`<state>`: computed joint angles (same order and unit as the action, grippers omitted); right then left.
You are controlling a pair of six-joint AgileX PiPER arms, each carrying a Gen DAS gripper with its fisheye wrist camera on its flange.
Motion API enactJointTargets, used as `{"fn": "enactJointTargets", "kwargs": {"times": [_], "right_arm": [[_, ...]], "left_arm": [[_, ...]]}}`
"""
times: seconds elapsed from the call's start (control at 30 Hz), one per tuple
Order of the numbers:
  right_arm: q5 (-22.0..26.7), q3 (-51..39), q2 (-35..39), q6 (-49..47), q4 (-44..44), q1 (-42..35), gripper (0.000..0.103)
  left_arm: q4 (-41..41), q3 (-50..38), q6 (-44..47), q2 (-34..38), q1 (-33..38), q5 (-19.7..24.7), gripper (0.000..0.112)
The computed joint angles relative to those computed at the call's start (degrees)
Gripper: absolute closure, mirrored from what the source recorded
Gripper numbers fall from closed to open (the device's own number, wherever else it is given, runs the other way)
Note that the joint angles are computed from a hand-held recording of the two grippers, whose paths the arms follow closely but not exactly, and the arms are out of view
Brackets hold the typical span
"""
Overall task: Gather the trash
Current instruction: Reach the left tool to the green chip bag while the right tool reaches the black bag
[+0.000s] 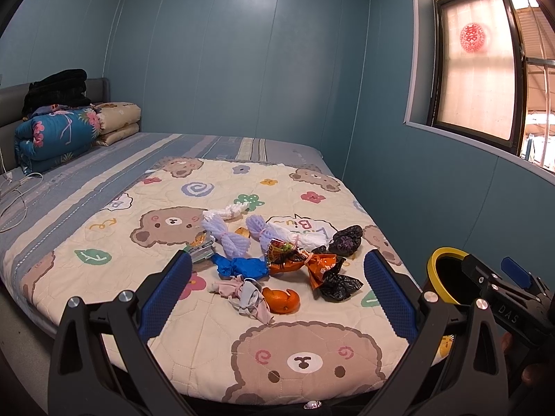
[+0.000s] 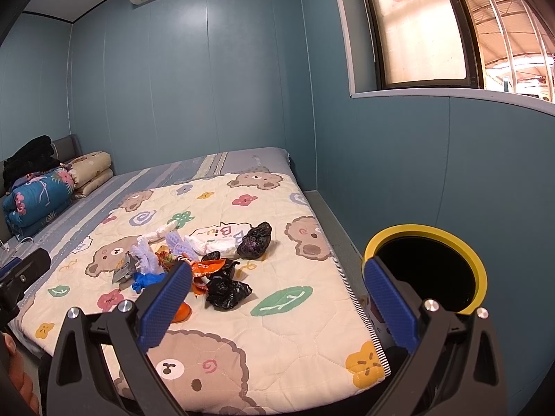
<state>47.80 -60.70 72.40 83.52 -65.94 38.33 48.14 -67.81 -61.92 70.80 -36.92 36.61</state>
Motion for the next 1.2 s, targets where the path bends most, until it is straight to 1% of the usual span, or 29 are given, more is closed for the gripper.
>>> {"fn": "enactJointTargets", "kwargs": {"times": [0.07, 0.23, 0.3, 0.37, 0.47, 0.53, 0.67, 0.7, 0.83, 0.93, 1.0, 1.07, 1.1, 1.17, 1.2], "right_arm": [[-0.27, -0.31, 0.52, -0.26, -0.42, -0.37, 0.007], [-4.91, -2.17, 2.12, -4.86, 1.25, -4.61, 0.007], [-6.33, -3.30, 3.27, -6.01, 1.27, -6.20, 0.007], [-8.80, -4.96, 4.58, -7.64, 2.94, -8.58, 0.007], [-11.95, -7.64, 6.89, -11.65, 6.73, -11.73, 0.007], [-13.98, -10.41, 9.39, -16.13, 11.12, -13.89, 0.007], [-16.36, -16.12, 14.93, -26.20, 21.30, -17.44, 0.007], [-17.09, -17.86, 16.66, -30.06, 25.26, -18.58, 0.007], [-14.99, -26.71, 25.26, -42.71, 37.13, -21.49, 0.007], [-13.19, -32.65, 30.88, -49.25, 43.71, -23.10, 0.007], [-11.39, -37.53, 34.95, -53.83, 48.61, -24.51, 0.007], [-9.40, -42.29, 38.55, -56.50, 51.25, -25.40, 0.007], [-7.81, -45.59, 40.94, -57.74, 52.34, -25.86, 0.007], [-4.26, -52.44, 45.45, -60.80, 55.79, -27.10, 0.007], [-1.14, -57.51, 48.51, -62.71, 58.47, -27.93, 0.007]], "left_arm": [[-1.38, -0.14, 1.42, 0.41, 1.29, -0.80, 0.017], [-4.44, -0.99, 5.13, 2.14, 4.49, -2.10, 0.017], [-7.52, -1.43, 8.53, 3.03, 6.86, -3.34, 0.017], [-11.07, -1.93, 12.37, 4.13, 9.49, -4.25, 0.017], [-21.26, -3.49, 22.91, 6.68, 14.70, -5.35, 0.017], [-26.28, -4.77, 28.57, 8.88, 17.49, -4.66, 0.017], [-30.90, -6.84, 35.53, 13.43, 21.36, -3.48, 0.017], [-32.10, -7.17, 37.01, 14.42, 22.22, -3.43, 0.017], [-46.26, -9.77, 50.37, 19.35, 28.13, -3.37, 0.017], [-53.75, -14.54, 56.43, 24.66, 31.64, -0.86, 0.017], [-55.09, -18.05, 57.13, 28.07, 32.74, 0.38, 0.017], [-54.68, -21.87, 56.95, 31.47, 33.55, 1.18, 0.017], [-53.69, -23.60, 56.17, 32.94, 33.67, 1.48, 0.017], [-51.56, -29.03, 54.39, 36.93, 34.06, 3.55, 0.017], [-51.37, -31.25, 54.37, 38.54, 34.34, 4.18, 0.017]]}}
